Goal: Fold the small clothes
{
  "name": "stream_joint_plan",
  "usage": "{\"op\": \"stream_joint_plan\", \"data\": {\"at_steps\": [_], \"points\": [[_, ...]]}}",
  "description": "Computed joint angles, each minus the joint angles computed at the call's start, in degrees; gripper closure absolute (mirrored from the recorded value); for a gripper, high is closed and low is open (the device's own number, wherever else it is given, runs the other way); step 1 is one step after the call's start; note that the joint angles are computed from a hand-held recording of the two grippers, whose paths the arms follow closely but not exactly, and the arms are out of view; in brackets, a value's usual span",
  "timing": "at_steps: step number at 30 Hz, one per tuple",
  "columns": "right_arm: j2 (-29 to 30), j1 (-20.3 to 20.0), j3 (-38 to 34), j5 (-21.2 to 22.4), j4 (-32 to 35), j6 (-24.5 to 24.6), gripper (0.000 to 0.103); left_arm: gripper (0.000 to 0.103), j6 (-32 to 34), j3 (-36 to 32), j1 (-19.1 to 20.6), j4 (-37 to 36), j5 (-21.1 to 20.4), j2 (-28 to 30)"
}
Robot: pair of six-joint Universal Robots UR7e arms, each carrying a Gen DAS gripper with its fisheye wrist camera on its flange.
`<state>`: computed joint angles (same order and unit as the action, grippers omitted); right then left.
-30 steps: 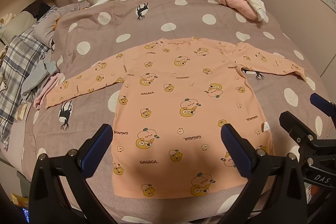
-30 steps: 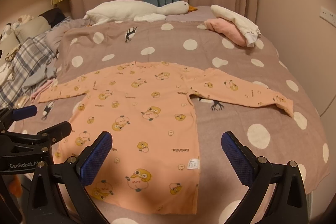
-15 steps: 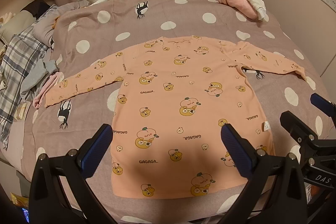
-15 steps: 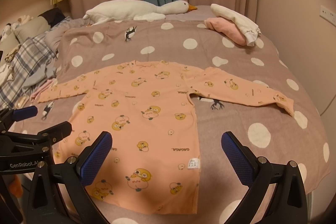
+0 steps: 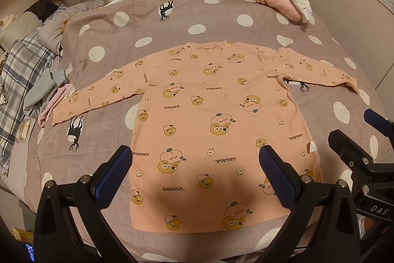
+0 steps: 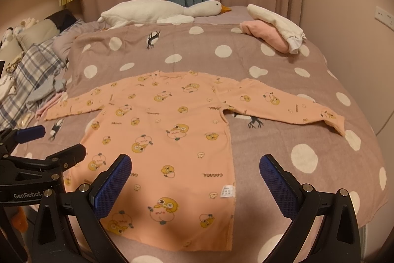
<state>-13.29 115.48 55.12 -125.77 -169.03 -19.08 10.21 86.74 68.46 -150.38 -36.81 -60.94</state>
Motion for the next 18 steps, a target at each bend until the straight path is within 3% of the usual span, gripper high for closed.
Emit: {"op": "stream_joint_plan", "data": {"at_steps": [18], "points": [[-0.05, -0.01, 0.07, 0.0, 0.0, 0.03, 0.0, 0.0, -0.03, 0.29, -0.01, 0.05, 0.04, -0.14]]}}
